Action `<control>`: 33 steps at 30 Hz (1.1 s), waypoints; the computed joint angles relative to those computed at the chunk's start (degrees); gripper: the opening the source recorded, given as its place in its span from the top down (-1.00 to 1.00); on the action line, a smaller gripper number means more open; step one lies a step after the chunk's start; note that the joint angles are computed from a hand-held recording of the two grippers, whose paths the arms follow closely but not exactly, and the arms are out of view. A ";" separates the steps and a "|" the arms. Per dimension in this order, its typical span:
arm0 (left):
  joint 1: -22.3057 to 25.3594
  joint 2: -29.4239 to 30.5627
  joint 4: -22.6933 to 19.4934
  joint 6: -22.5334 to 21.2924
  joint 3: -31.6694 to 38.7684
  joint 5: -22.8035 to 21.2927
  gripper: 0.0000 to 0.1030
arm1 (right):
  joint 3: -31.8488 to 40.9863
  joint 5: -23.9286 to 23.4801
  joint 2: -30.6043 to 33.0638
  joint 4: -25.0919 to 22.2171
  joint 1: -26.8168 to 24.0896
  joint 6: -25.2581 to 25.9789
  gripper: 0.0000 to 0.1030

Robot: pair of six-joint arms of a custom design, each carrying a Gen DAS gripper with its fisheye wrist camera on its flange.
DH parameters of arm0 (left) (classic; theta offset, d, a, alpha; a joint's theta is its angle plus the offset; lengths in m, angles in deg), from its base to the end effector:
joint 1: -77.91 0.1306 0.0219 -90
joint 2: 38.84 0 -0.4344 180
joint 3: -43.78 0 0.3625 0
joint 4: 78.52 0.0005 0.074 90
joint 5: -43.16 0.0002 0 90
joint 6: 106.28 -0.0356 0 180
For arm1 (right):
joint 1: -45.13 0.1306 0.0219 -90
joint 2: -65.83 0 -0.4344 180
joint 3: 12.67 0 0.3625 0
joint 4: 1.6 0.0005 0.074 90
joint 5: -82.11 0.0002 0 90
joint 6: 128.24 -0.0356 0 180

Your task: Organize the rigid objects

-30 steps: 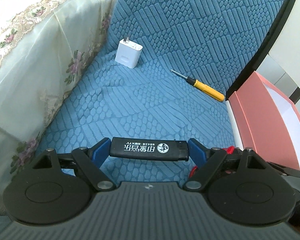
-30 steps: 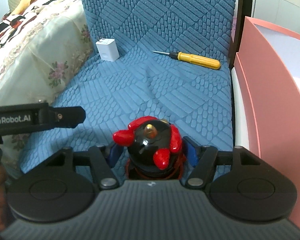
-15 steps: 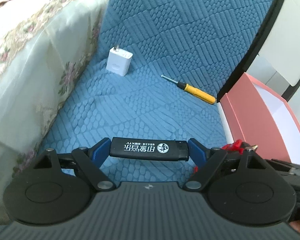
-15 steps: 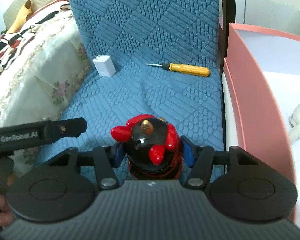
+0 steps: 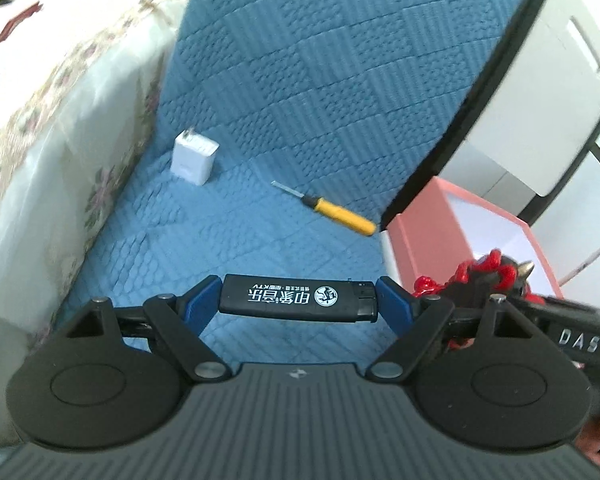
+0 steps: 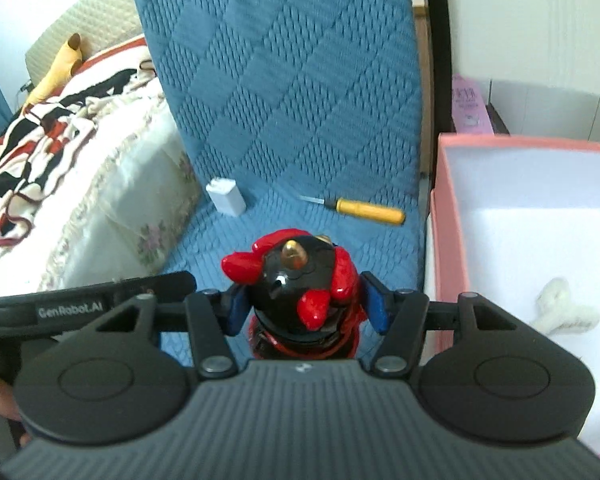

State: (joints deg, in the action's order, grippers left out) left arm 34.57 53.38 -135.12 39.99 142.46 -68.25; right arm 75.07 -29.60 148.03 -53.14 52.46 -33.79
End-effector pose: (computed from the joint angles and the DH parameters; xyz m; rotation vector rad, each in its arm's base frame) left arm 0.3485 -0.3117 0.5231 -0.4325 2.3596 -0.3709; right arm 0.3931 0.0633 0.5188 -0.4211 2.3126 0.4731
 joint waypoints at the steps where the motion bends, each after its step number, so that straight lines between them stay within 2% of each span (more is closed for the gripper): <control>1: -0.12 0.43 -0.77 -0.41 1.19 -0.09 -0.67 | 0.98 -0.23 0.07 -0.74 -0.50 0.41 -0.17; 17: -1.94 10.51 -7.15 -4.25 21.98 2.46 -0.67 | 11.55 -4.13 1.43 -4.89 -9.62 3.82 -0.17; 26: -3.27 17.87 -10.40 -6.50 35.19 3.50 -0.67 | 14.10 -6.49 1.85 -5.65 -15.74 6.40 -0.17; 33: -5.18 25.57 -15.02 -8.21 47.66 4.30 -0.67 | 13.75 -7.87 2.11 -5.97 -20.95 8.90 -0.17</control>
